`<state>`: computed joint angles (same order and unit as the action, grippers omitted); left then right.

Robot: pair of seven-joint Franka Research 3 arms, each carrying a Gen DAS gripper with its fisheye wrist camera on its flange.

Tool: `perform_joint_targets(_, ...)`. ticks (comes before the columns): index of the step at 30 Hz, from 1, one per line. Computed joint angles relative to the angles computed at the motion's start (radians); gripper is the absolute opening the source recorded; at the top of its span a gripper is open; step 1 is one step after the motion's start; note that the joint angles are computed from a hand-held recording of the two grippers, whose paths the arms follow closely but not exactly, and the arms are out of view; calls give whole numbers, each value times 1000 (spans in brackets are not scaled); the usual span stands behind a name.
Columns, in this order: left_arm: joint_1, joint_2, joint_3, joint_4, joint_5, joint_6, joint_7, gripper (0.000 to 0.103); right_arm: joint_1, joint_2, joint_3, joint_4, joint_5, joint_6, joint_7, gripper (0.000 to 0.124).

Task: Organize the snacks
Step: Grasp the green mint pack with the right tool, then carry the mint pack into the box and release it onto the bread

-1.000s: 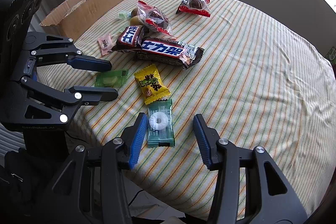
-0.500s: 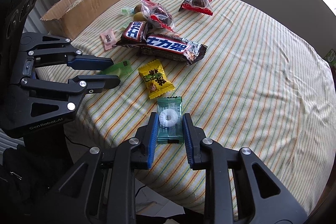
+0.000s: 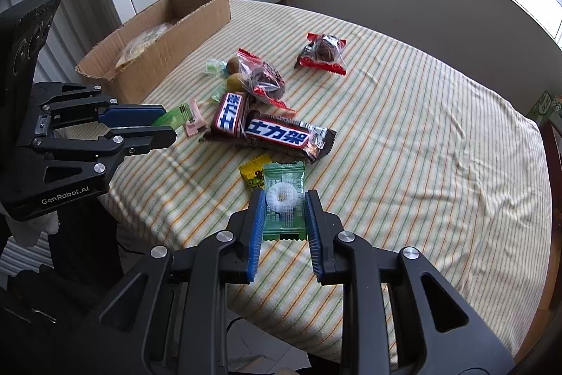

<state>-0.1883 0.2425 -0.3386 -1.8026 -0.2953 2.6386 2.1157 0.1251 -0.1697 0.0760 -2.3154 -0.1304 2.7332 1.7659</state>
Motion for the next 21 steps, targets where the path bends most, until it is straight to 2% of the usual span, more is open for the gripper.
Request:
perform_joint_targets(10, 37, -13, 24, 14, -29, 54, -25, 20, 39, 111, -4, 178, -5, 29, -24, 23)
perform_joint_targets(21, 85, 15, 59, 60, 38, 103, -120, 20, 143, 336, -24, 506, 84, -14, -155, 23)
